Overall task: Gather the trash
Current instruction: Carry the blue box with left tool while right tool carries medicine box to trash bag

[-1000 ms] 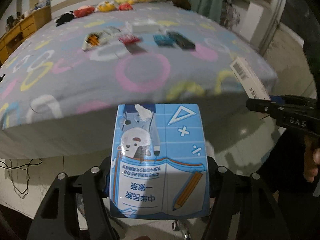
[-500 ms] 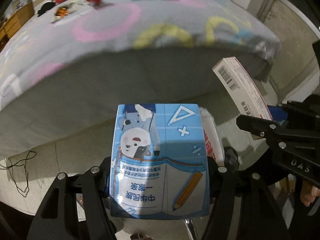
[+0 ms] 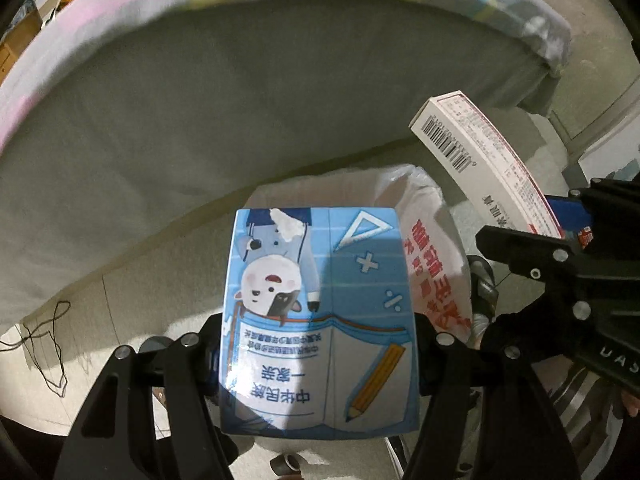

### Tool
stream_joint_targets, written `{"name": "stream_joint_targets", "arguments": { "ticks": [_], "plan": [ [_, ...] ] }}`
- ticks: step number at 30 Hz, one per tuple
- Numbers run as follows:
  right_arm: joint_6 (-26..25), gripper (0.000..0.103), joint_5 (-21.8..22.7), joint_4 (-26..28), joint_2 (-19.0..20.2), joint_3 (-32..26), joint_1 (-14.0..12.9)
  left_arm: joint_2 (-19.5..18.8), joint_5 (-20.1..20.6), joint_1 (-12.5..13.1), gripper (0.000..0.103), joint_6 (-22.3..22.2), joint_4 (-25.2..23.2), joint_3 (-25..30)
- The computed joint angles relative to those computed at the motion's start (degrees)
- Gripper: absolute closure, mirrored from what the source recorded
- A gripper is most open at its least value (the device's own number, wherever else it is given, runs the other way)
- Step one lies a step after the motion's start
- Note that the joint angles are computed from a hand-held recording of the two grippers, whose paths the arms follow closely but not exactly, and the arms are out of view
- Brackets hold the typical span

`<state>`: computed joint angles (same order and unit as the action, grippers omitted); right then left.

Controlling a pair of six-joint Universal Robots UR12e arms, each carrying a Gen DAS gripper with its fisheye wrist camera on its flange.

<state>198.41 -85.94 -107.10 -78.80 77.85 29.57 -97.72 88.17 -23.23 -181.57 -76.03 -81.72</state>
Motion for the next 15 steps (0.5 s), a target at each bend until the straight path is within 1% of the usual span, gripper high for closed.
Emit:
{"name": "stream_joint_targets", "arguments": {
  "ticks": [5,10,15],
  "plan": [
    [-0.35,0.071,0.16,1.68,0.59,-0.95,0.24,-0.91,-0.37,0.28,0.039,-1.68,-1.97,0.90],
    [-1.24,0.070,0.62,4.11,0.98,-1.81,-0.33,-1.58,-0.53,0.20,0.039,-2.29,-2.91,0.97],
    [-1.35,0.071,0.58,7.61,2.32,-4.19,-0.13,-2.12,-1.07,0.40,0.039,-2.30,-4.82,0.89]
  ]
}}
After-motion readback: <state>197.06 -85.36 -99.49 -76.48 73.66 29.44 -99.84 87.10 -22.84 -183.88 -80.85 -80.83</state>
